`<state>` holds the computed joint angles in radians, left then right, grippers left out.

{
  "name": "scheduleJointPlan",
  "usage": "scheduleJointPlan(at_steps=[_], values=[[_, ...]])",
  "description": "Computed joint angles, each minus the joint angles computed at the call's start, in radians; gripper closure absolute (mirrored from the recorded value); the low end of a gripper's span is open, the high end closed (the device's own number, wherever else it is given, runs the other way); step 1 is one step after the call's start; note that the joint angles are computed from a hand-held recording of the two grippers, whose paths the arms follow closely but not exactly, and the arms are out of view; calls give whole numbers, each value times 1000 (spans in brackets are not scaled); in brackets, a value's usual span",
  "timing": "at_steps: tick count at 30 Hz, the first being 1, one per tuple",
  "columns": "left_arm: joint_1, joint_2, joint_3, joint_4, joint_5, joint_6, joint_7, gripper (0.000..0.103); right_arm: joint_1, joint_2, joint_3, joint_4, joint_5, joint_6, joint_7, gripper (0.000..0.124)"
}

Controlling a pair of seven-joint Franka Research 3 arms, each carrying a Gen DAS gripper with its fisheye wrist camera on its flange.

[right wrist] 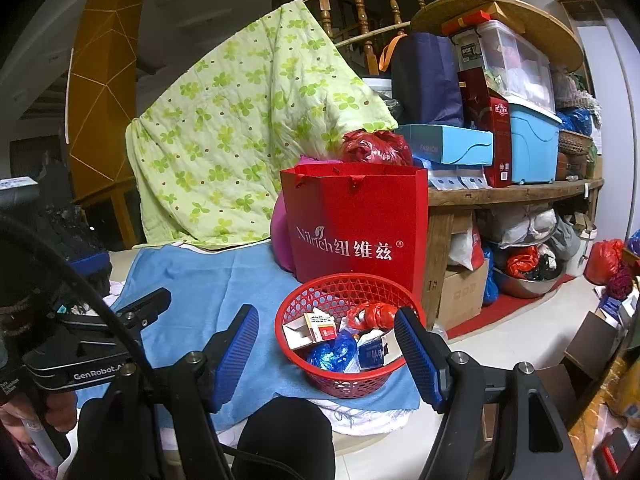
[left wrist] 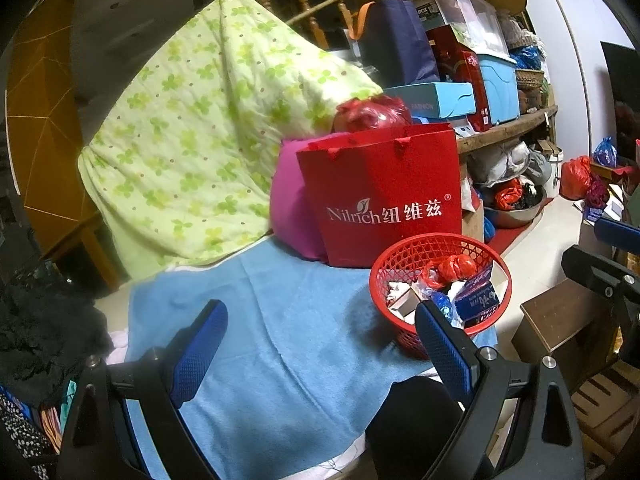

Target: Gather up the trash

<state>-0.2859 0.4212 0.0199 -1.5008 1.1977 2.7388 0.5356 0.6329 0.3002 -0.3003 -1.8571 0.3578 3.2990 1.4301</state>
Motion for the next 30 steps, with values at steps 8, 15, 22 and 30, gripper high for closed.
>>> scheduleJointPlan(at_steps=[8, 15, 22, 30], values=[[-4, 14, -3, 13, -22, -9, 32, 8, -25, 4, 17, 7, -5, -14, 15, 50], [-8, 21, -2, 19, -37, -9, 52, 8, -69, 5, 57, 6, -24, -12, 29, 50], [-9, 26, 0, 23, -54, -12, 70, 8, -69, 7, 56, 8, -29, -12, 35, 50], [-14, 28, 5, 26, -57, -11, 72, 9, -80, 7, 65, 9, -34, -10, 34, 50]])
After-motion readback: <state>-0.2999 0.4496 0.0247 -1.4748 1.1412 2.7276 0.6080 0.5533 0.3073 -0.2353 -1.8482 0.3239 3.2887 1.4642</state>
